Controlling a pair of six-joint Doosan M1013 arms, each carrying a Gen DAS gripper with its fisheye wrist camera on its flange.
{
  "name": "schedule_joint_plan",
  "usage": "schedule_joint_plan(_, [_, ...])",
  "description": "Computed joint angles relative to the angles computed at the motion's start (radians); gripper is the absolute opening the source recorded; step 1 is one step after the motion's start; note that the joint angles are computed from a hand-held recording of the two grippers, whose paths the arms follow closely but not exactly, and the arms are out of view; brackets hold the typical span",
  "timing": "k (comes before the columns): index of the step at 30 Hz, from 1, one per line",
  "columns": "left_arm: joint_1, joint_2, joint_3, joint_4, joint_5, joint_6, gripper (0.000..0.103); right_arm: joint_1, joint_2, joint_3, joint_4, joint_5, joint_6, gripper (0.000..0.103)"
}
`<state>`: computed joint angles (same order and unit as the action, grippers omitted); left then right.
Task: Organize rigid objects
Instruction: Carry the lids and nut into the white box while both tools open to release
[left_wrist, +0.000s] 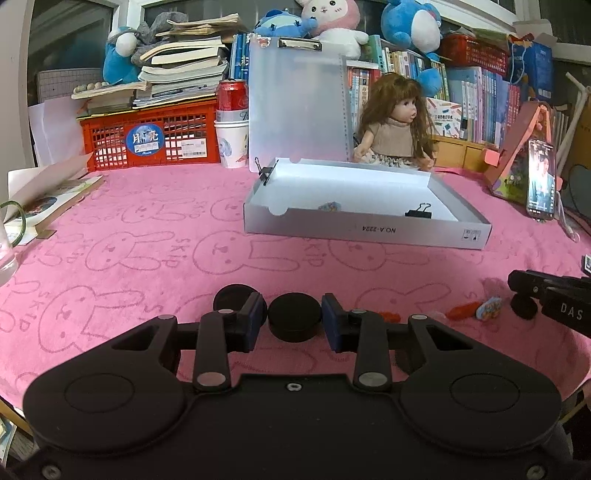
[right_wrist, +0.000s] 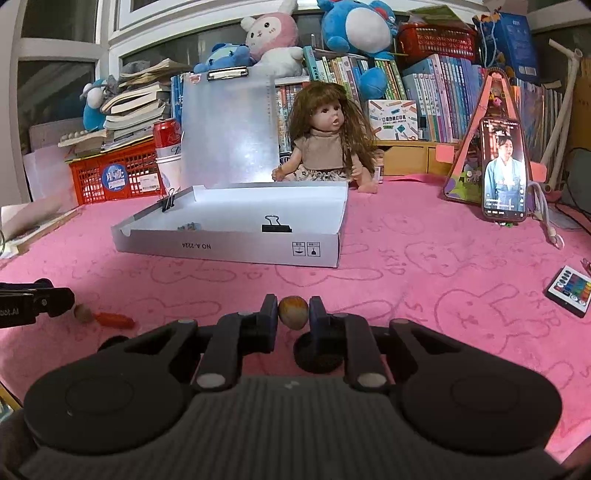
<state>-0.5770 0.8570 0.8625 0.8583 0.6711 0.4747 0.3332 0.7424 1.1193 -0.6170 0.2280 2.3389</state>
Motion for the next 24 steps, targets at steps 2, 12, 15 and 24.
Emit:
schedule_joint_plan(2, [0.001,0.004,-0.011,-0.017,0.001,0.012,0.033,0.000,0.002,-0.005,0.011,0.006,-0.007,0.022])
schedule_joint_plan(12, [0.008,0.023,-0.064,-0.068,0.001,0.062,0.033,-0.005,0.009,-0.031,0.104,0.023,-0.066,0.022])
schedule_joint_plan(15, [0.010,0.030,-0.083,-0.089,0.000,0.087,0.033,-0.007,0.012,-0.041,0.133,0.026,-0.087,0.022])
schedule_joint_plan(24, [0.021,0.070,-0.188,-0.195,0.017,0.201,0.033,-0.015,0.031,-0.096,0.294,0.046,-0.214,0.022])
